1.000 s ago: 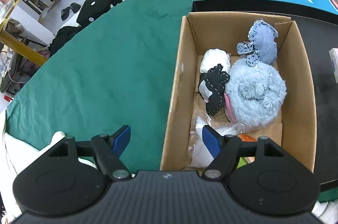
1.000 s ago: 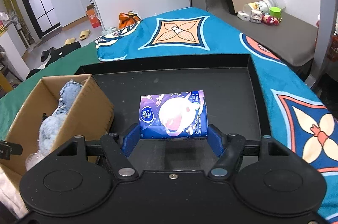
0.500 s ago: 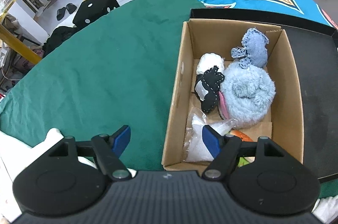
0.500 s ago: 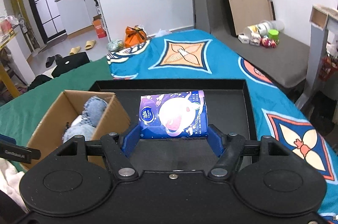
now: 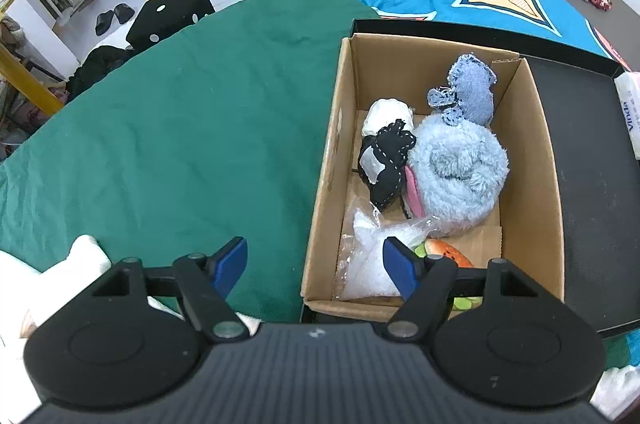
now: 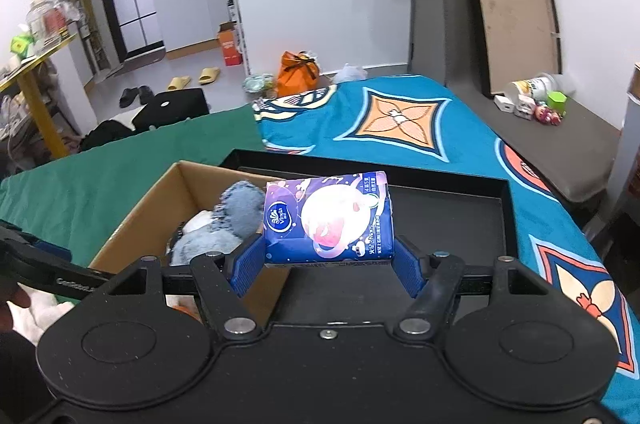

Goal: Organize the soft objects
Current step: 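Lift the tissue pack with the right tool and lower it into the box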

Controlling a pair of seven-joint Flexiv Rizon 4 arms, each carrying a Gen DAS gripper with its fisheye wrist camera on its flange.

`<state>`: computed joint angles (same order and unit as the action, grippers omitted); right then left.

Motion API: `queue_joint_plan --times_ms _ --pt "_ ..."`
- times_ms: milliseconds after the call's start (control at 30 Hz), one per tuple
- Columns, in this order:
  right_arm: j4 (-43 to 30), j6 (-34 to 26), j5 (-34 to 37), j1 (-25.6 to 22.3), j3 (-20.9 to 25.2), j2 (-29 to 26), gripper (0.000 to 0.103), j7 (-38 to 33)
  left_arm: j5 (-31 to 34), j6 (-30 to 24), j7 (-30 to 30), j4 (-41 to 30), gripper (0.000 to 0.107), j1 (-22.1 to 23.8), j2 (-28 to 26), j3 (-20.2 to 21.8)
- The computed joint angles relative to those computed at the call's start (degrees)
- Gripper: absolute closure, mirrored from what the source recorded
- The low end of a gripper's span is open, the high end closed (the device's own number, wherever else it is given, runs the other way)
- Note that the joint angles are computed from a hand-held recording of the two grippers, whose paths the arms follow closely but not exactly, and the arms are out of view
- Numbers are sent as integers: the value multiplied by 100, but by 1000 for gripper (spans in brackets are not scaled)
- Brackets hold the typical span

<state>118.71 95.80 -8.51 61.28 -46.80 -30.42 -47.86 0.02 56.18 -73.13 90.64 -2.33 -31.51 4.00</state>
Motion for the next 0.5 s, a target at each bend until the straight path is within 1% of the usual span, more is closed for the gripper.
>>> queue_joint_plan --times_ms 200,367,500 --pt "-112 -150 -200 -37 165 32 36 11 -311 126 185 157 34 198 -19 -152" --pt "-246 -292 -472 -182 417 54 36 170 -594 271 420 300 39 353 -39 -268" --pt "-368 -378 -757 -401 730 83 36 350 -829 295 596 363 54 451 -63 -338"
